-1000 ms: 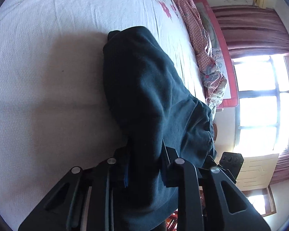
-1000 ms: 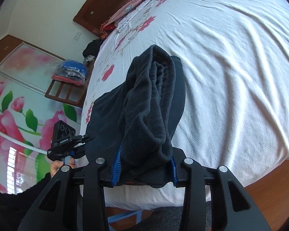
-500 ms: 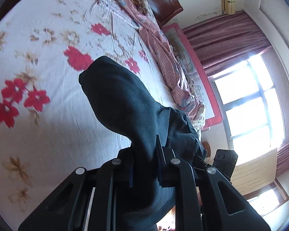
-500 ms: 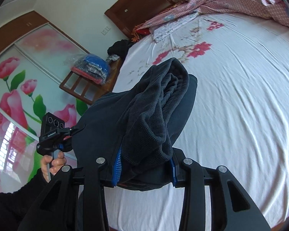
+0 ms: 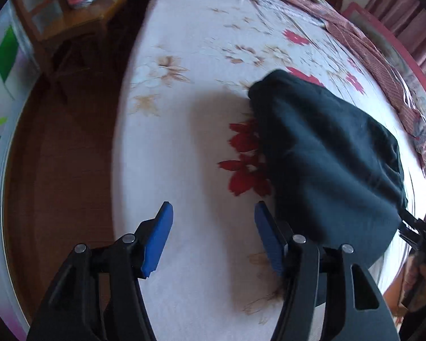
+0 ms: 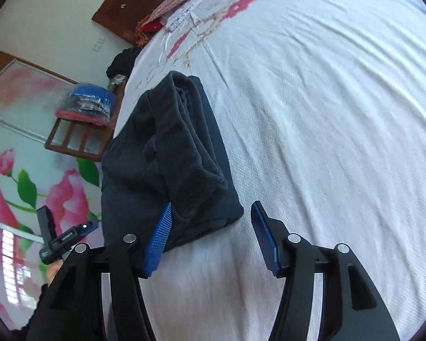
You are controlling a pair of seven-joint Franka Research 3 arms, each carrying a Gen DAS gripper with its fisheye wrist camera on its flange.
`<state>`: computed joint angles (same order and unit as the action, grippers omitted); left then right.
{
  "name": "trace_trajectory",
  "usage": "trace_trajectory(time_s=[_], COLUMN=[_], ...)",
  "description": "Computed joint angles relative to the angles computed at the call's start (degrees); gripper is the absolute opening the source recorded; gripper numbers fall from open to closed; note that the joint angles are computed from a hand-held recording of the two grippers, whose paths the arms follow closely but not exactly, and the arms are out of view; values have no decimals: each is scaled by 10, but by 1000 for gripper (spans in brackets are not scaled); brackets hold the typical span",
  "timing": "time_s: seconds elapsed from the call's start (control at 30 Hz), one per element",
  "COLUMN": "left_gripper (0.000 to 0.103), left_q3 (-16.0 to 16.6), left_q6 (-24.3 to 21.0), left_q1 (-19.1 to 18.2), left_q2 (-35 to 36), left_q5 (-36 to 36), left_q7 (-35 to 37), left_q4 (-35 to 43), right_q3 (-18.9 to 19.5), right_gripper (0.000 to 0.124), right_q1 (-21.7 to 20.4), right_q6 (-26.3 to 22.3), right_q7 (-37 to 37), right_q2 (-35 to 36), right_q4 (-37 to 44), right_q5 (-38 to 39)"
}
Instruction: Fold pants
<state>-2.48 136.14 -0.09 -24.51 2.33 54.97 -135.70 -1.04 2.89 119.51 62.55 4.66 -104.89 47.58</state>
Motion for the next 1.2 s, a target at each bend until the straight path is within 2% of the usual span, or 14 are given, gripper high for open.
trace_trajectory(time_s=[0.17, 0.2, 0.27, 0.43, 0.53, 0.57, 0.63, 0.67, 0.7, 0.83, 0.93, 1.03, 1.1, 1.2], left_gripper=[73, 74, 76, 78, 75, 74, 82, 99, 101, 101, 101, 101, 101, 101], left_q3=[-17, -17, -12, -18, -30, -34, -57, -80, -99, -137, -147, -154, -160, -182], left_q6=[105, 118, 143, 100, 65, 81, 91, 83, 71, -20, -105, -194, -223, -236], left_q1=[-31, -46, -81, -106, -93, -88, -63, -44, -29, -26, -45, -63, -70, -73], left_q2=[-75, -64, -34, 38, 38, 22, -16, -41, -64, -150, -190, -218, -227, -215], left_q5=[-8, -8, -16, -33, -41, -39, -2, 33, 67, 144, 161, 159, 171, 218], left_q7=[-28, -14, 27, 82, 50, 34, -21, -67, -104, -183, -221, -271, -303, -339], left_q4=[-63, -52, -27, 23, 16, 3, -14, -22, -30, -57, -68, -74, -76, -61], right_q3=[9, 9, 11, 24, 29, 28, 23, 20, 17, 1, -8, 4, 25, 73], right_gripper=[56, 56, 56, 56, 53, 53, 80, 90, 100, 100, 100, 100, 100, 100], right_q1=[25, 29, 25, 34, 12, 16, 24, 29, 32, 24, 7, -3, 2, 23], right_q6=[111, 115, 55, 4, 10, 34, 88, 116, 138, 103, 45, 30, 68, 182], right_q7=[20, 5, -30, 37, 45, 45, 49, 76, 109, 195, 282, 332, 326, 291], right_q2=[-36, -31, 4, 75, 68, 43, -21, -55, -87, -183, -236, -291, -329, -377], right_q4=[-3, 11, 63, 121, 96, 78, 26, -7, -41, -154, -221, -270, -303, -351], right_q5=[-73, -60, 22, -25, 33, 24, -4, -31, -59, -123, -180, -236, -279, -360])
